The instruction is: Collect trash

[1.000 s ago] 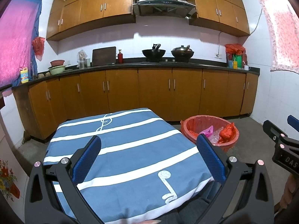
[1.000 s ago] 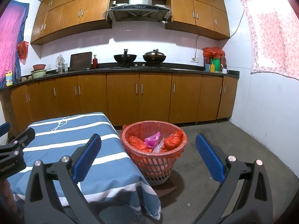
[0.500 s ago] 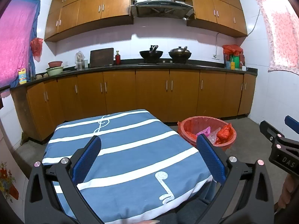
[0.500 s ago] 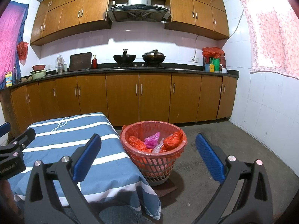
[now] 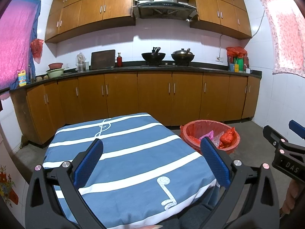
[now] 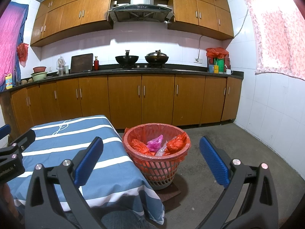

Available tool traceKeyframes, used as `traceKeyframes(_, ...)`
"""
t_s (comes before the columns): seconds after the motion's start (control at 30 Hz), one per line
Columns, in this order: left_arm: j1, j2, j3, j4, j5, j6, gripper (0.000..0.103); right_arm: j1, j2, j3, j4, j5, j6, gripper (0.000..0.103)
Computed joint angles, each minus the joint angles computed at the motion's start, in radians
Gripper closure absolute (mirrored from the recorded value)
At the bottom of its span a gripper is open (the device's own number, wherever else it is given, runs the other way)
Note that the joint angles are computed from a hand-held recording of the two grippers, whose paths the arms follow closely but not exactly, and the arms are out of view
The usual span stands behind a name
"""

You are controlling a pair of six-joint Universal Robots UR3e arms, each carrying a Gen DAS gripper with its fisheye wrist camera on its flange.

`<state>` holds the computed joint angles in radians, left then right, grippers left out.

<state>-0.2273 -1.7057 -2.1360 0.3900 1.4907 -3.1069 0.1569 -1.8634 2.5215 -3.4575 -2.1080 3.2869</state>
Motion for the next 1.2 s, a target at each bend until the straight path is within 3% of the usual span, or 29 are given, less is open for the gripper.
traceKeyframes(1.2, -0.012, 0.001, 0.012, -0.017, 0.006, -0.005, 0.002, -0.004, -0.015, 0.0, 0.012, 0.001, 0.006, 0.004)
